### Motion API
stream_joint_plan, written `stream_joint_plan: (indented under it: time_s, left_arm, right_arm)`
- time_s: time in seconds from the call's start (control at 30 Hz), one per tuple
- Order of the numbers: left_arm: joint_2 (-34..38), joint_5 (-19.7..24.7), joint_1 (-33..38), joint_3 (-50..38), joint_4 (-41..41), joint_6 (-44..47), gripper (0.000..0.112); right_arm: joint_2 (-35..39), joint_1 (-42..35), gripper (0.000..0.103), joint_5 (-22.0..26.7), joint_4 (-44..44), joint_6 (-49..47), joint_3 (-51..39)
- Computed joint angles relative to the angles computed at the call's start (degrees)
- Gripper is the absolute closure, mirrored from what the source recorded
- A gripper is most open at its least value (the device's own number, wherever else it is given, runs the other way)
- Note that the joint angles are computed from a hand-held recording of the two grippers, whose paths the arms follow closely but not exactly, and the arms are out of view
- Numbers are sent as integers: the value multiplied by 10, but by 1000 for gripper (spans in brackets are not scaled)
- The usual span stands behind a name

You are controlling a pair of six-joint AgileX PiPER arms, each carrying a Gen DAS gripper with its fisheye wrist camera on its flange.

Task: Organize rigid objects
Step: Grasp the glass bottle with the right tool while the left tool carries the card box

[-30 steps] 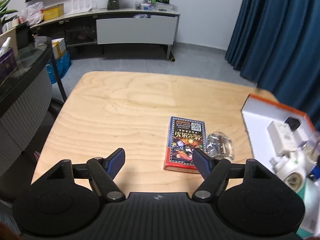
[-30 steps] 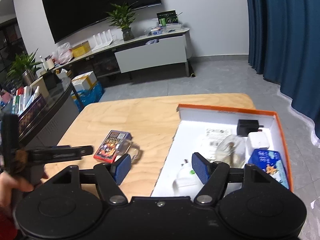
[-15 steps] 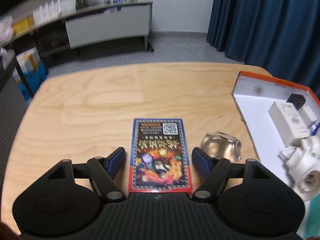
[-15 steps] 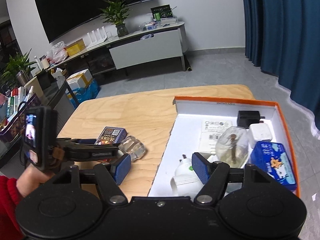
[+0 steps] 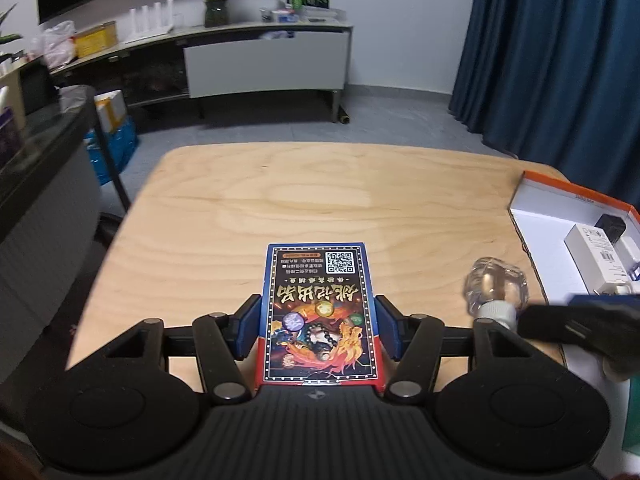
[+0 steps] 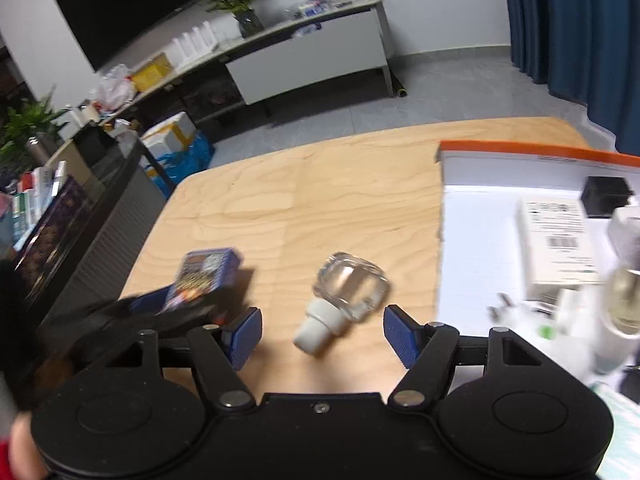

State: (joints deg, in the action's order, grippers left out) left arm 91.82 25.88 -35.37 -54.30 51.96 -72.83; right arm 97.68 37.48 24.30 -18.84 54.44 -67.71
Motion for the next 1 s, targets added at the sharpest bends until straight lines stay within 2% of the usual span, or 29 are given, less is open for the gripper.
stream_joint_plan:
  time_s: [0.07,0.17,0.23,0.27,0.4,0.47,0.6,0.73,0.9,1.0]
  left_arm:
    - [-24,-7,5,19,-2,-1,52]
    - [-47,-9,3,41,21,-33,52]
    - [-54,-9,0,49,43,-55,52]
    - [-57,-10,-2,54,53,-66,52]
    - [-61,-23,4,63,65,-87,52]
    - [-69,-25,3,72,75,-98,52]
    - [-87,-12,-11,76,83,-111,52]
    - [-108,25,-53,71,88,-123,52]
    - [-127,80,-139,49,98,-145,52]
    - [-120,114,-199,28,115,-171,52]
  right_arm:
    - [44,20,22,43,-78,81,-49]
    - [99,31,22,87,-110,115,-107]
    - [126,33,30,108,-119,119,-134]
    - [134,34,42,114,-123,123,-140]
    - [128,40,43,84,-166,154,-113]
    - [110,43,43,57,-190,177,-82]
    - [61,67,44,55,-278,241,-38]
    - [-20,89,44,61,-372,317,24]
    - [-140,119,44,116,-424,366,104]
    - [-208,154,44,178,-443,381,147]
